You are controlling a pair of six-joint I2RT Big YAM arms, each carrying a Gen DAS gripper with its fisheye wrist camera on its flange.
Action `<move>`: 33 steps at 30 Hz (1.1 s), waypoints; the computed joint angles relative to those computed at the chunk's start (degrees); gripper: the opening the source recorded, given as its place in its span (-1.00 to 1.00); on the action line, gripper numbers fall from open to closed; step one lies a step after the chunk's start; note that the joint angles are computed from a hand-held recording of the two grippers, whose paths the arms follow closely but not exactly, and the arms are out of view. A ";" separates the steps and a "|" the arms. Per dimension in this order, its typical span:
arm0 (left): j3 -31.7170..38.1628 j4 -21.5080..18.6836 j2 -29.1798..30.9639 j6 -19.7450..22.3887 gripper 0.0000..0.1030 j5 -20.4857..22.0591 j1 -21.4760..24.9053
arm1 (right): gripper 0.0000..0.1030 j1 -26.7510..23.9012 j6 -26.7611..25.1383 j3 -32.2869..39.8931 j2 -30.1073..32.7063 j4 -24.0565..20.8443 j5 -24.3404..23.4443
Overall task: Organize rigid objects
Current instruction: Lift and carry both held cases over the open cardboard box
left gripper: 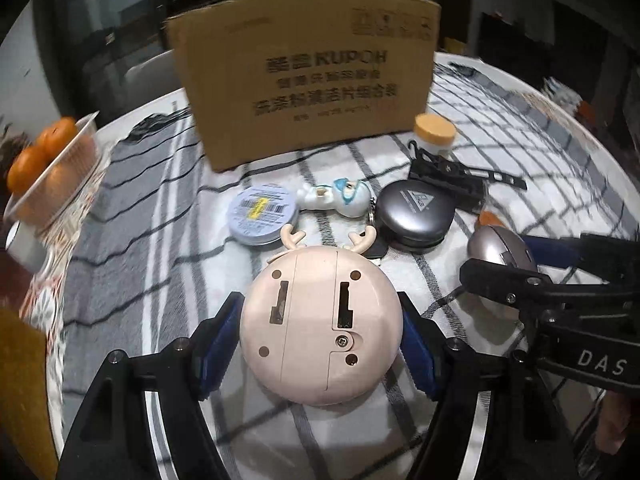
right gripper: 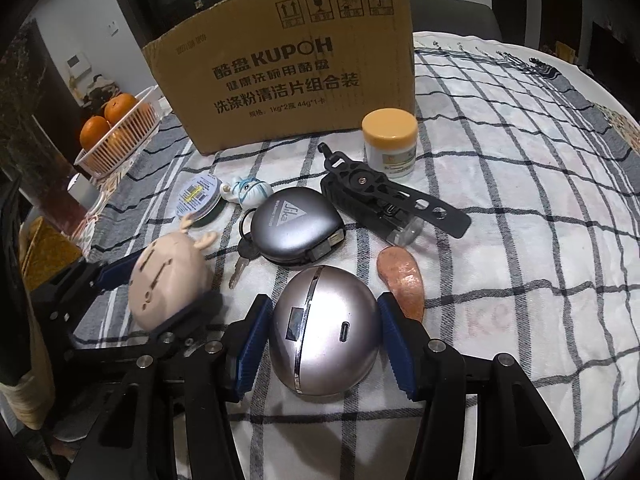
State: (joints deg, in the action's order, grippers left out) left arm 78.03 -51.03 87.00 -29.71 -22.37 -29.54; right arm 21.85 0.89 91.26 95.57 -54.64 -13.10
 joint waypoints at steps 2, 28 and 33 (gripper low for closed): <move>0.04 -0.84 -0.59 -2.35 0.42 -1.23 -0.43 | 0.07 -0.29 0.31 0.03 -0.26 0.05 -0.35; 7.32 -6.49 -4.33 -9.00 0.42 -14.82 -3.27 | 0.07 -1.02 -1.15 0.78 -6.31 5.00 0.12; 9.36 -5.62 -4.17 -6.81 0.42 -16.71 -3.05 | 0.07 -1.20 -0.69 2.74 -6.09 5.63 0.26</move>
